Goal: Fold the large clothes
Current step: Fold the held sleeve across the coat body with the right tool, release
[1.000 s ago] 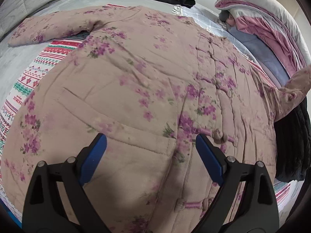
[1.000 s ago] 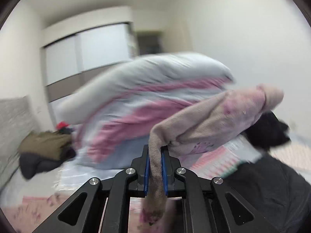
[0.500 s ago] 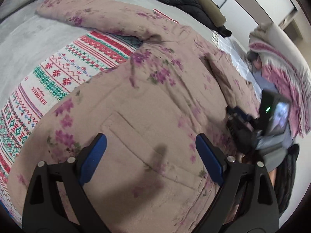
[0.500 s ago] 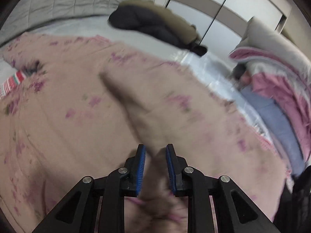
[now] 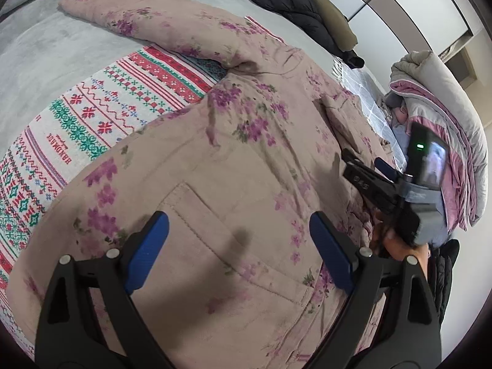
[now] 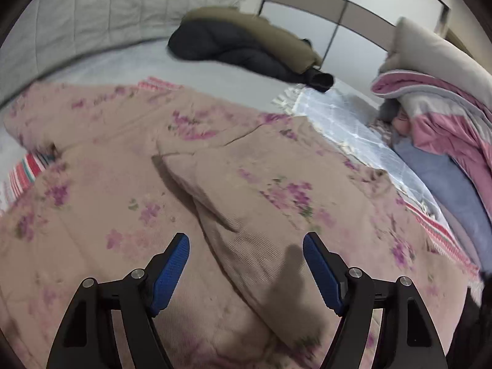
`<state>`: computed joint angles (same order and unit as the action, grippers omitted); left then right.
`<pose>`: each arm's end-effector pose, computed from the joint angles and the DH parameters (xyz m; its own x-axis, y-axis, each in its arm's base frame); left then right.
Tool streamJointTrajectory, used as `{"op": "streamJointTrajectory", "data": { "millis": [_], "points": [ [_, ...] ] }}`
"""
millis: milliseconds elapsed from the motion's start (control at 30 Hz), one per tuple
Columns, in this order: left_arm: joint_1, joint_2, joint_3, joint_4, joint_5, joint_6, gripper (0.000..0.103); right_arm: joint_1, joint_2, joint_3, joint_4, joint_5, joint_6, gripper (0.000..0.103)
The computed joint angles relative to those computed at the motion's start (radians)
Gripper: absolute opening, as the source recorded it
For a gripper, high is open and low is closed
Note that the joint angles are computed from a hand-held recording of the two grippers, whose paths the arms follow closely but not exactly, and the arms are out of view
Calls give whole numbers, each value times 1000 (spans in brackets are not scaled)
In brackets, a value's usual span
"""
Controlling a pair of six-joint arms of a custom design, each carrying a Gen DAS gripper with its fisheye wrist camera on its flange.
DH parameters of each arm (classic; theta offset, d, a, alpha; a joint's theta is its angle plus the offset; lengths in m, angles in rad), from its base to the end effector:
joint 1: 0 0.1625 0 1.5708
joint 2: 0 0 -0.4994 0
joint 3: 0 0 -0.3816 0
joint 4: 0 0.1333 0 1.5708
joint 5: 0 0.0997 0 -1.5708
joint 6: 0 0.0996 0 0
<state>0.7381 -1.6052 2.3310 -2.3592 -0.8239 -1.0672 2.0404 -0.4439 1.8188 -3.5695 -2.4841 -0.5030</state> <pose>-0.1402 -0.3992 0.3416 -0.9001 -0.3400 -0.2724 -0.1037 0.7745 -0.6240 0.3390 -0.5476 0.0115 -0.4837 -0.2300 0.8445 -0.6854 0.6996 -0.2021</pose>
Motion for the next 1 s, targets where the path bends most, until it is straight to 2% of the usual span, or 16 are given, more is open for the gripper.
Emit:
{"op": "streamJointTrajectory", "data": {
  "millis": [67, 100, 167, 300, 367, 433, 467, 533, 567, 600, 633, 733, 833, 900, 967, 1000],
  "points": [
    [8, -4, -1, -3, 0, -4, 92, -5, 66, -74, -45, -58, -98, 74],
    [11, -6, -2, -1, 3, -7, 92, -11, 76, -84, -60, -55, -116, 50],
    [16, -13, -4, 6, 5, -18, 92, -17, 69, -78, -54, -13, -102, 18],
    [22, -22, -3, -5, -10, -26, 92, 14, 27, 11, -223, 102, -142, 9],
    [18, -25, 0, -7, -13, -29, 92, 31, -16, 105, -324, 242, -118, 4],
    [14, -26, 4, -8, -17, -29, 92, 42, -29, 143, -335, 307, -112, 4],
    [13, -25, 4, -6, -18, -30, 92, 53, -20, 140, -299, 296, -107, 4],
    [18, -21, 2, 0, -19, -34, 92, 52, -2, 113, -172, 253, -78, 4],
    [20, -22, 2, 0, -20, -35, 92, 49, 21, 82, -92, 191, -56, 4],
    [24, -23, 2, -2, -23, -34, 92, 39, 33, 61, -24, 150, -26, 4],
    [27, -26, 2, -4, -24, -38, 92, 24, 23, 58, 43, 150, 33, 5],
    [32, -36, 4, -20, -27, -38, 92, -13, -43, 109, 23, 272, 173, 9],
    [19, -37, 5, -21, -18, -31, 92, -6, -63, 103, 6, 260, 170, 21],
    [16, -33, 4, -16, -13, -27, 92, 6, -49, 73, 41, 223, 147, 45],
    [22, -29, 2, -11, -14, -29, 92, 14, -11, 31, 71, 181, 103, 61],
    [26, -28, 1, -10, -16, -33, 92, 26, 20, 2, 74, 136, 68, 61]
  ]
}}
